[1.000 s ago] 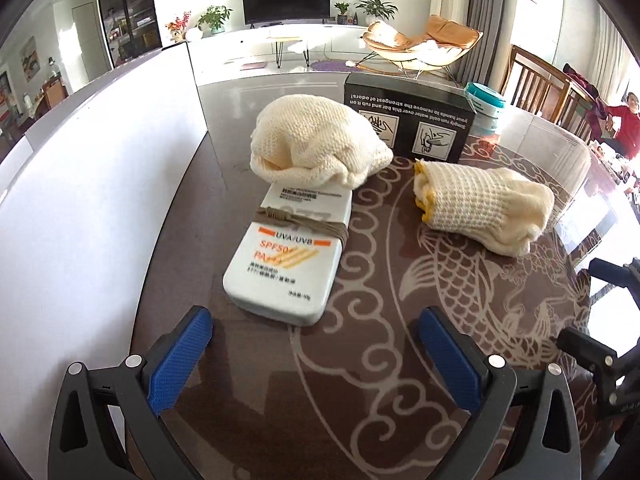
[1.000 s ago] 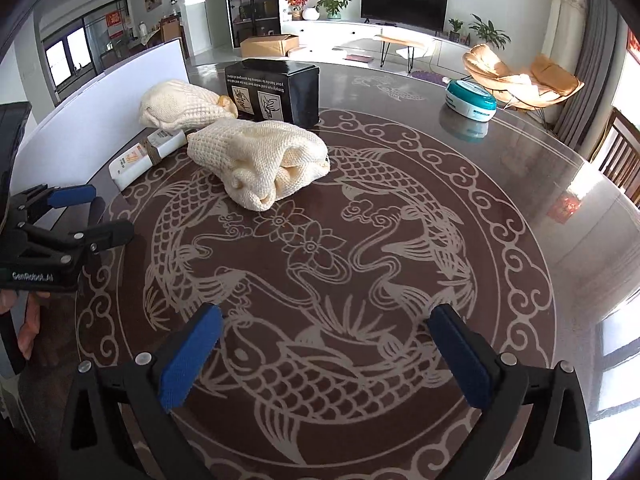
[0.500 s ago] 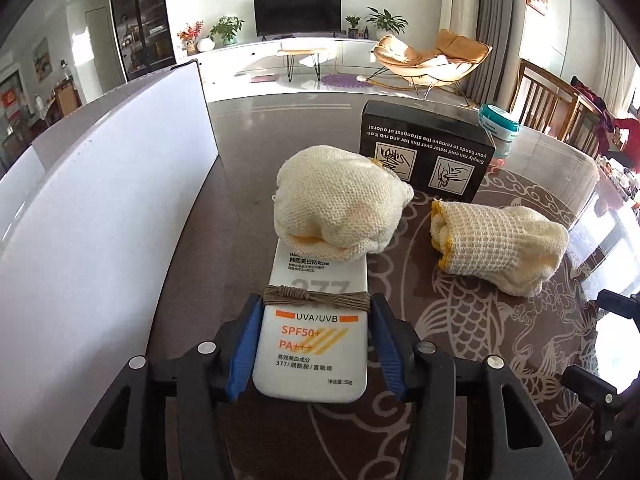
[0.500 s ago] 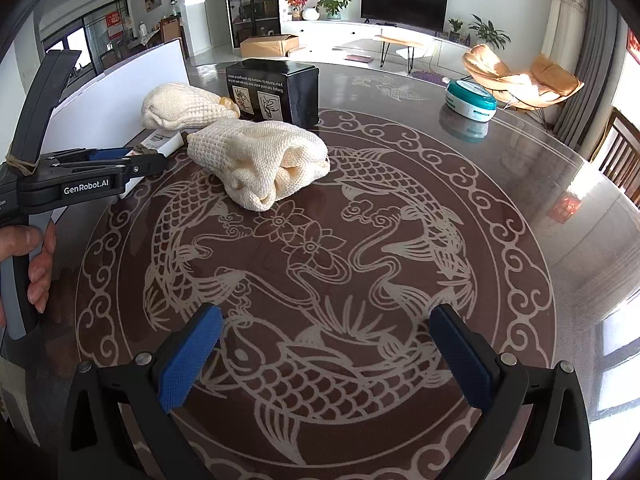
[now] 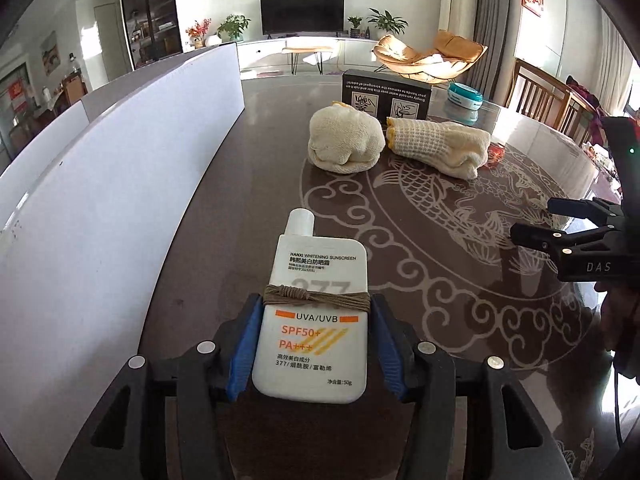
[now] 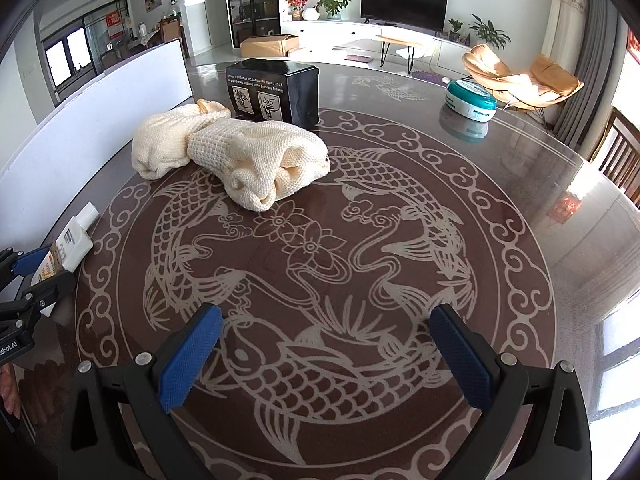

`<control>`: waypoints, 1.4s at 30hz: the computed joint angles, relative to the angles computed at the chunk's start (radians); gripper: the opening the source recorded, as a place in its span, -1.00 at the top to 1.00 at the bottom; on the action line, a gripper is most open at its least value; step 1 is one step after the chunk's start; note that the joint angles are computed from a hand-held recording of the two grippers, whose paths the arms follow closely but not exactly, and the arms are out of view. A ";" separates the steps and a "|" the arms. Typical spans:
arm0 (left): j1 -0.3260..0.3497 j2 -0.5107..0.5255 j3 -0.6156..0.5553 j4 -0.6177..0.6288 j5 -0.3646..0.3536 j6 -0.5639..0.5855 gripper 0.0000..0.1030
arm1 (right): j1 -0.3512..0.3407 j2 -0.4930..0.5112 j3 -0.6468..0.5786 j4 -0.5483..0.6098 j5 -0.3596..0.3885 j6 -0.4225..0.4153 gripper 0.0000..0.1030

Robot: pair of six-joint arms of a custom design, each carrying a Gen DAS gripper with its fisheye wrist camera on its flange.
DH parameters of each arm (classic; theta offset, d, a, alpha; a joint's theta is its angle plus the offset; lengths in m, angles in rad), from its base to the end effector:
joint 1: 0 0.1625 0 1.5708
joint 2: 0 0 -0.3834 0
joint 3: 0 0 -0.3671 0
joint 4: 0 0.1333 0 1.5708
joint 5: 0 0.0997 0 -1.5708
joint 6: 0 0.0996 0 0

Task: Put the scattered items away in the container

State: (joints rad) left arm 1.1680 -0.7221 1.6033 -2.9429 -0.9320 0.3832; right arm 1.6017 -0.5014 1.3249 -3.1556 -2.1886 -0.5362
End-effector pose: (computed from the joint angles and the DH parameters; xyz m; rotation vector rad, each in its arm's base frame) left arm -0.0763 -0.6706 0.1092 0.7483 2.3332 -0.6196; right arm 0.0976 -0.7112 0.0875 0.3580 -2.2686 0.7010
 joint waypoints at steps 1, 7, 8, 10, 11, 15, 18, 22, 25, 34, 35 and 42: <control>0.000 0.001 -0.001 0.000 0.001 0.002 -0.03 | 0.000 0.000 0.000 0.000 0.000 0.000 -1.00; 0.004 0.003 -0.002 -0.005 0.001 0.008 -0.04 | -0.010 -0.031 0.022 0.047 0.128 -0.080 -1.00; 0.004 0.004 -0.002 -0.005 0.001 0.008 -0.04 | 0.000 0.005 -0.034 0.050 0.089 -0.138 -1.00; 0.004 0.004 -0.003 -0.005 0.002 0.008 -0.05 | 0.013 0.055 -0.138 0.104 0.070 -0.205 -1.00; 0.004 0.005 -0.004 -0.006 0.003 0.010 -0.05 | 0.016 0.078 -0.195 0.143 0.085 -0.222 -1.00; 0.004 0.006 -0.005 -0.006 0.003 0.009 -0.05 | 0.029 0.202 -0.488 0.371 0.116 -0.245 -1.00; 0.005 0.009 -0.007 -0.006 0.001 0.007 -0.05 | 0.026 0.296 -0.702 0.580 0.107 -0.152 -0.83; 0.005 0.010 -0.009 -0.004 0.000 0.006 -0.05 | 0.010 0.219 -0.539 0.464 0.163 -0.057 0.03; 0.005 0.011 -0.010 -0.004 0.000 0.006 -0.05 | 0.001 0.098 -0.264 0.246 0.157 0.018 0.04; -0.011 -0.004 0.045 -0.030 -0.020 -0.041 -0.03 | -0.008 -0.168 0.395 -0.294 0.111 0.159 0.02; -0.022 0.004 0.052 -0.038 0.000 -0.025 -0.04 | -0.006 -0.168 0.396 -0.294 0.090 0.152 -0.02; -0.025 0.020 0.021 0.024 0.048 -0.098 -0.98 | 0.010 -0.121 0.297 -0.211 -0.007 0.099 -0.84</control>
